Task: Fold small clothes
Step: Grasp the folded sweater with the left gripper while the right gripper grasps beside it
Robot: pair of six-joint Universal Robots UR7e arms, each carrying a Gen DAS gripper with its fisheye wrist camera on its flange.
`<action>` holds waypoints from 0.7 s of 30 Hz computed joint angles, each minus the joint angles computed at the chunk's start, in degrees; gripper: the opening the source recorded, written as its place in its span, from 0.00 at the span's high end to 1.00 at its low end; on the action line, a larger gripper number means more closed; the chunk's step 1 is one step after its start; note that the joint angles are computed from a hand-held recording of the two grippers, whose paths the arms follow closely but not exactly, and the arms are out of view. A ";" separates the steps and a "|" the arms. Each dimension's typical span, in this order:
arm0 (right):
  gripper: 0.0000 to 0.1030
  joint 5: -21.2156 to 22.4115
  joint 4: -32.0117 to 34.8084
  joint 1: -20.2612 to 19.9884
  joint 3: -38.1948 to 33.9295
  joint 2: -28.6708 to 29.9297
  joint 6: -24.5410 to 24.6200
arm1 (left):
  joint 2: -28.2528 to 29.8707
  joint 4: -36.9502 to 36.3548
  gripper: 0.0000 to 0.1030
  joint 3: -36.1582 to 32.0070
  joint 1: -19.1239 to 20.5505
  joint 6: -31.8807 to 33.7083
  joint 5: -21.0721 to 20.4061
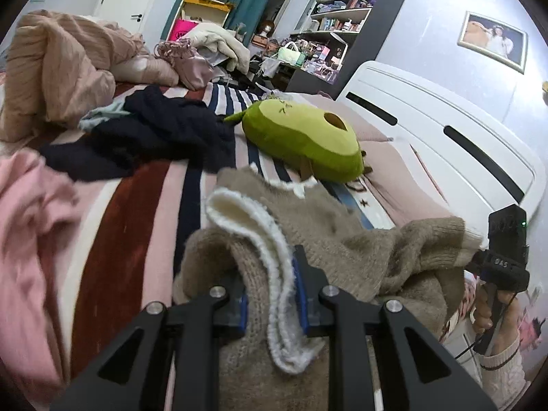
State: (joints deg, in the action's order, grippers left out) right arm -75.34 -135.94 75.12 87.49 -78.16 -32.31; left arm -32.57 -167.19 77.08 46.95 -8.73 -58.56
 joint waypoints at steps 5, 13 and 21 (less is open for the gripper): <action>0.87 -6.76 2.07 1.43 -10.95 8.70 1.74 | 8.05 12.23 0.81 -17.76 2.88 1.47 -0.62; 0.87 -10.33 6.87 0.07 -25.44 19.88 6.25 | 28.13 35.74 0.74 -56.26 7.35 3.18 -0.37; 0.68 -7.86 8.50 -1.31 -25.58 18.82 7.50 | 27.99 37.28 0.49 -57.19 8.50 3.55 -6.13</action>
